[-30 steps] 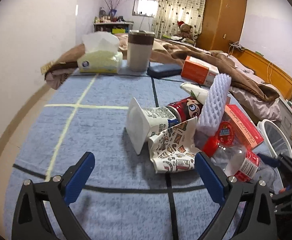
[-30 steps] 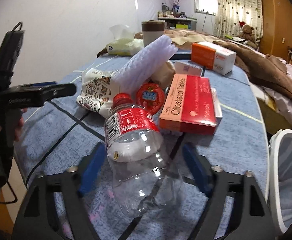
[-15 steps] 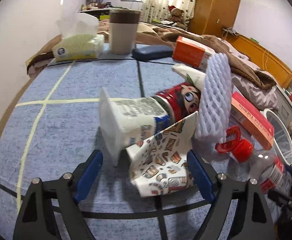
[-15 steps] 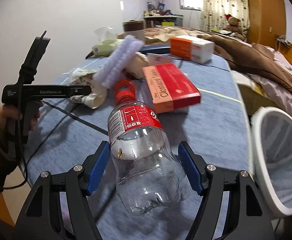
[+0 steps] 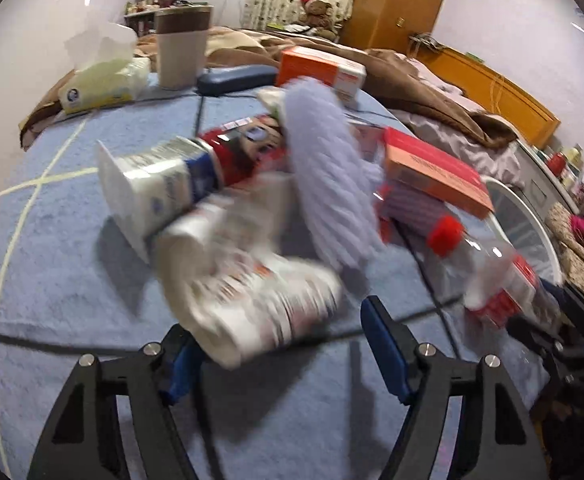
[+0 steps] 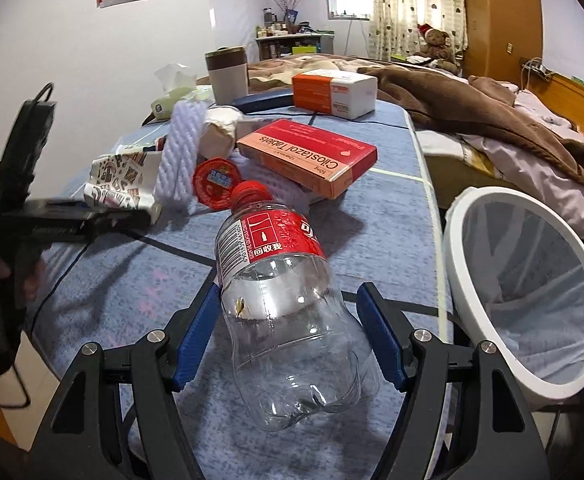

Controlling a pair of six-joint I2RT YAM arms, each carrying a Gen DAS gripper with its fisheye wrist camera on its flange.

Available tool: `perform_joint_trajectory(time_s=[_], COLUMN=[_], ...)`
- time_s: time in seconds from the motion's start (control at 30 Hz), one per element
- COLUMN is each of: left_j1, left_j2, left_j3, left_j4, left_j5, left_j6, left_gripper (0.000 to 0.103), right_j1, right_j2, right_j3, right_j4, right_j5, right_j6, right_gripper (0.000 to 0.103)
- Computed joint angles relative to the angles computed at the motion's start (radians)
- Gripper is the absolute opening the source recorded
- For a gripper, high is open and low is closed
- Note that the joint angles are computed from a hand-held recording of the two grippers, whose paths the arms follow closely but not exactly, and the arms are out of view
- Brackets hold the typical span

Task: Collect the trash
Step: 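Lift the bottle with the right gripper while the left gripper grasps the patterned paper cup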

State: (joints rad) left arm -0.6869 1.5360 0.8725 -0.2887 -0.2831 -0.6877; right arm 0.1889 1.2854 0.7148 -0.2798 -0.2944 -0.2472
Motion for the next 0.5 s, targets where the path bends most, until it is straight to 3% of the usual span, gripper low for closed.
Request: perform_joint_trajectory(time_s=[0.07,0.17,0.37,0.5], left_j1=[-0.019,-0.042,-0.066,-0.040], left_j2=[0.009,-0.013,-0.073,-0.163], left_j3=[0.014,0.011,0.000,-0.056], left_j4=[-0.004,-0.023,-0.151,-0.137], left_j5=[0.014,-0.065,-0.141,-0.136], left_j6=[0.031,0.056,0.111,0.144], left_gripper=[0.076,0.076,0.079,0.086], right_j1=[-0.006,-0.010,-0.027,-0.027], right_j2=[0.006,0.008,0.007,0.004], right_j3=[0.002,0.000,-0.001,-0.005], right_j4=[0.003,0.010,0.003,0.006], right_j5=[-0.006,-0.011,-0.031,-0.029], right_j6=[0.000,-0.003,-0.014,-0.017], right_gripper=[0.072,0.072,0.072,0.072])
